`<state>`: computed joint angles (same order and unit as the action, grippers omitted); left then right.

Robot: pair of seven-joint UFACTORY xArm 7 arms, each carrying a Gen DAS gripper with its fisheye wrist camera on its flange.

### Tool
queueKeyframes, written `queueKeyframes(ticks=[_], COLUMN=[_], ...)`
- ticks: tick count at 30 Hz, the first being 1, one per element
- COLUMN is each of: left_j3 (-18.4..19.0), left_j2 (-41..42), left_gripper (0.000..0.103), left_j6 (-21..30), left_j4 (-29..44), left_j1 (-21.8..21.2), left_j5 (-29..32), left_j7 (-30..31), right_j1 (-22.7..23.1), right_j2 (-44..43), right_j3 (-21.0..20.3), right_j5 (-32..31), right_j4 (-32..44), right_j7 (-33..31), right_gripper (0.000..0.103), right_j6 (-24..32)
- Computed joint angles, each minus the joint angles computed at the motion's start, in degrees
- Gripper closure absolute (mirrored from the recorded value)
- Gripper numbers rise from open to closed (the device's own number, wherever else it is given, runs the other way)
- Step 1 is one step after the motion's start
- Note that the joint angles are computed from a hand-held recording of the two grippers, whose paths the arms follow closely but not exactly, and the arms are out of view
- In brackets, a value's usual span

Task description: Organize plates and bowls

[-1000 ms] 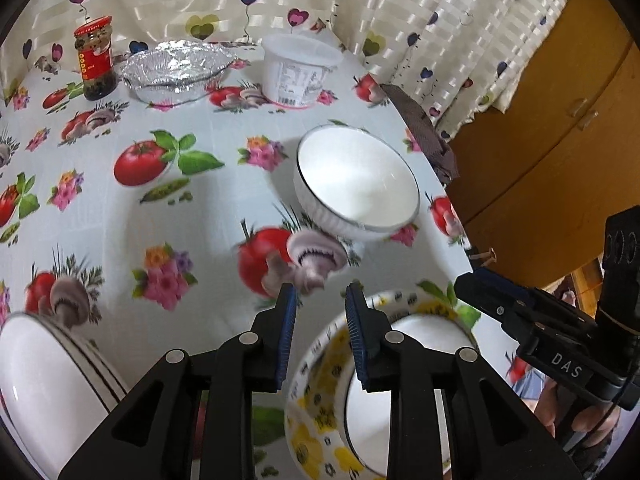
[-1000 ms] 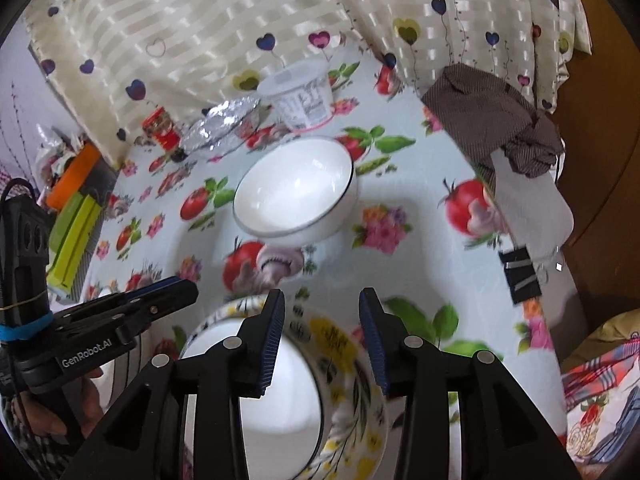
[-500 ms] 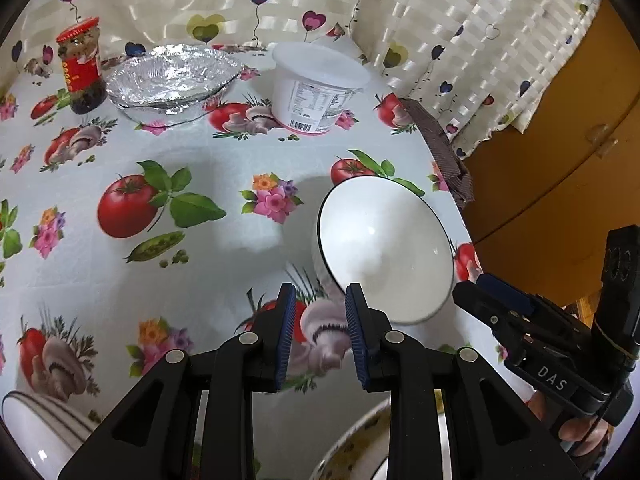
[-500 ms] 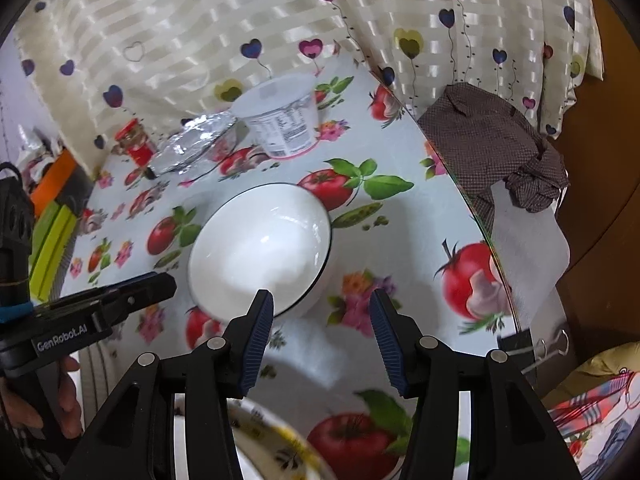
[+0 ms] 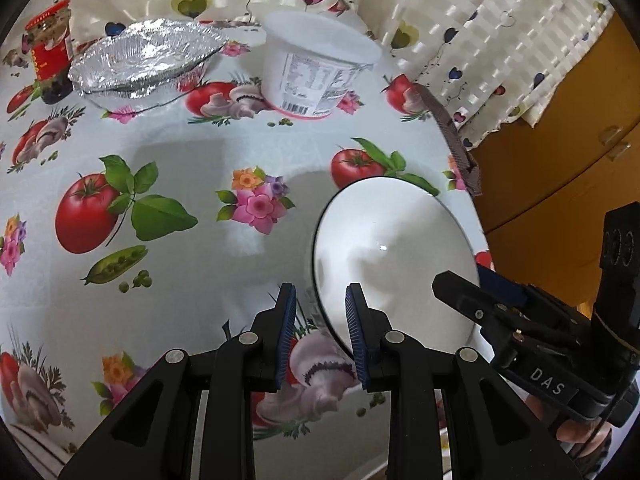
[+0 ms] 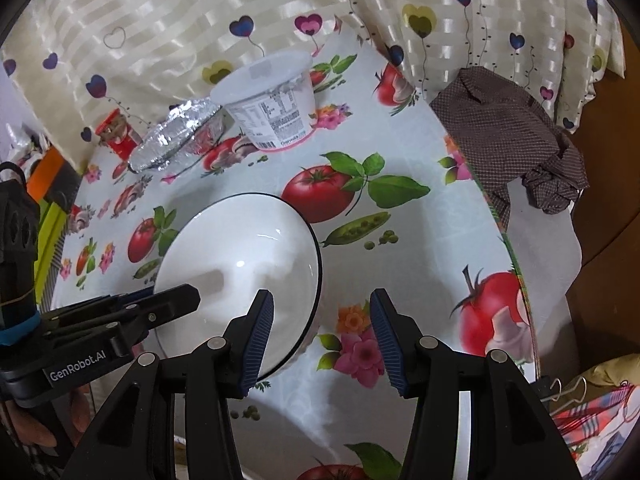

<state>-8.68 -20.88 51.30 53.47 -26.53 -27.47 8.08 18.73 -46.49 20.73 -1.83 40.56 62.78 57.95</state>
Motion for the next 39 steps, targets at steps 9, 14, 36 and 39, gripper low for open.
queueKeyframes(ticks=[9, 14, 36, 39], left_j3=[-0.4, -0.6, -0.4, -0.3], left_j2=[1.1, 1.1, 0.3, -0.5], left_gripper=[0.077, 0.077, 0.084, 0.084], left_j6=[-1.4, -2.1, -2.9, -2.5], left_j4=[0.3, 0.1, -0.6, -0.9], left_j1=[0.0, -0.2, -0.9, -0.9], left_j5=[0.9, 1.5, 1.1, 0.9], left_j7=[-0.3, -0.4, 0.1, 0.1], right_j1=[0.0, 0.3, 0.1, -0.1], right_j2=[2.2, 3.5, 4.7, 4.7], right_j3=[-0.8, -0.9, -0.5, 0.1], right_j5=[0.0, 0.0, 0.2, -0.4], right_j4=[-0.4, 0.3, 1.2, 1.9], right_j7=[-1.1, -1.9, 1.8, 2.8], right_gripper=[0.072, 0.081, 0.087, 0.089], right_j6=[-1.3, -1.9, -0.8, 0.5])
